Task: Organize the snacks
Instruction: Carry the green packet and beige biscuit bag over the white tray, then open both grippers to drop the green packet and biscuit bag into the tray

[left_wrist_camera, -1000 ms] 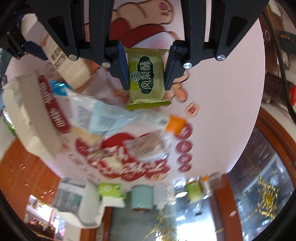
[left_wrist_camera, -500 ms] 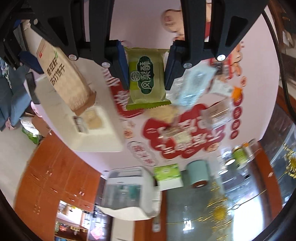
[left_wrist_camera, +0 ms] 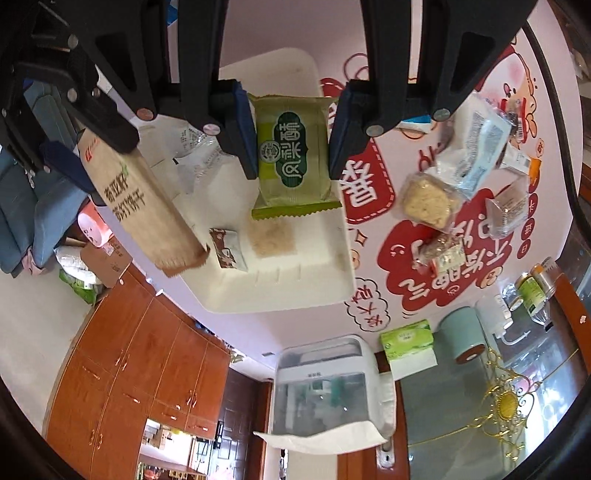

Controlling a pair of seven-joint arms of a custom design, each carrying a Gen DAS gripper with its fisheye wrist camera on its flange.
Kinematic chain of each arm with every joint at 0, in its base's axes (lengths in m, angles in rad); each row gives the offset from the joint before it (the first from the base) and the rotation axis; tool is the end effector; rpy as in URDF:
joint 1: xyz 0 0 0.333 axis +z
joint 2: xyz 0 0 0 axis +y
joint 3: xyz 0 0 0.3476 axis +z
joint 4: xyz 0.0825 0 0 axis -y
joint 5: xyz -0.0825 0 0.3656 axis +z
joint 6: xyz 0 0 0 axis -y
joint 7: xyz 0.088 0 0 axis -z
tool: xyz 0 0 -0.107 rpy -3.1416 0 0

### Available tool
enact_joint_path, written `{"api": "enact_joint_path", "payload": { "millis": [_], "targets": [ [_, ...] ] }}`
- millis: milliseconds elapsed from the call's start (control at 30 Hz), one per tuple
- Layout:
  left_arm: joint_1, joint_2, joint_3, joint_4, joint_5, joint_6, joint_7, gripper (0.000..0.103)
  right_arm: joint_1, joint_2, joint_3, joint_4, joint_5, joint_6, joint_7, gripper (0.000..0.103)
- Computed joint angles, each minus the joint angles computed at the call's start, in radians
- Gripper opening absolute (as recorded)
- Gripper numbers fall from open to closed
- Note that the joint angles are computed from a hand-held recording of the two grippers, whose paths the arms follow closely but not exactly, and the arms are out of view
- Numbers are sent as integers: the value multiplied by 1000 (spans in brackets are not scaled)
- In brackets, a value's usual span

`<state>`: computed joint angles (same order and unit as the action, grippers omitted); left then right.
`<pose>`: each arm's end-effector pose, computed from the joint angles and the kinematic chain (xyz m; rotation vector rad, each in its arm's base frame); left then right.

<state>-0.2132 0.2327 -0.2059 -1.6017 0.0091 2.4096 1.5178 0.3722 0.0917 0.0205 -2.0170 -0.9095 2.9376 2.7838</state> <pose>0.6146 -0.2561 0.5976 -1.5902 2.2771 -0.7341 0.5311 0.2747 0.5264 -1.6296 1.6301 -0.6362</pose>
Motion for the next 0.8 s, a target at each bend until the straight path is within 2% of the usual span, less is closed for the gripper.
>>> {"api": "enact_joint_path", "payload": {
  "millis": [133,300,467,800],
  "targets": [
    [-24,48,3,56,30,-44,-44,36,-18,21,-7,8,64,2,-69,54],
    [-55,96,16,114,88,-84,-113,36,-35,61,-12,34,210,-10,-199,54],
    [-78,148,28,189,141,-146,-157,36,-28,102,-29,71,316,-27,-289,54],
    [-111,243,36,330,186,-242,-158,36,2,167,-75,150,380,-68,-371,54]
  ]
}}
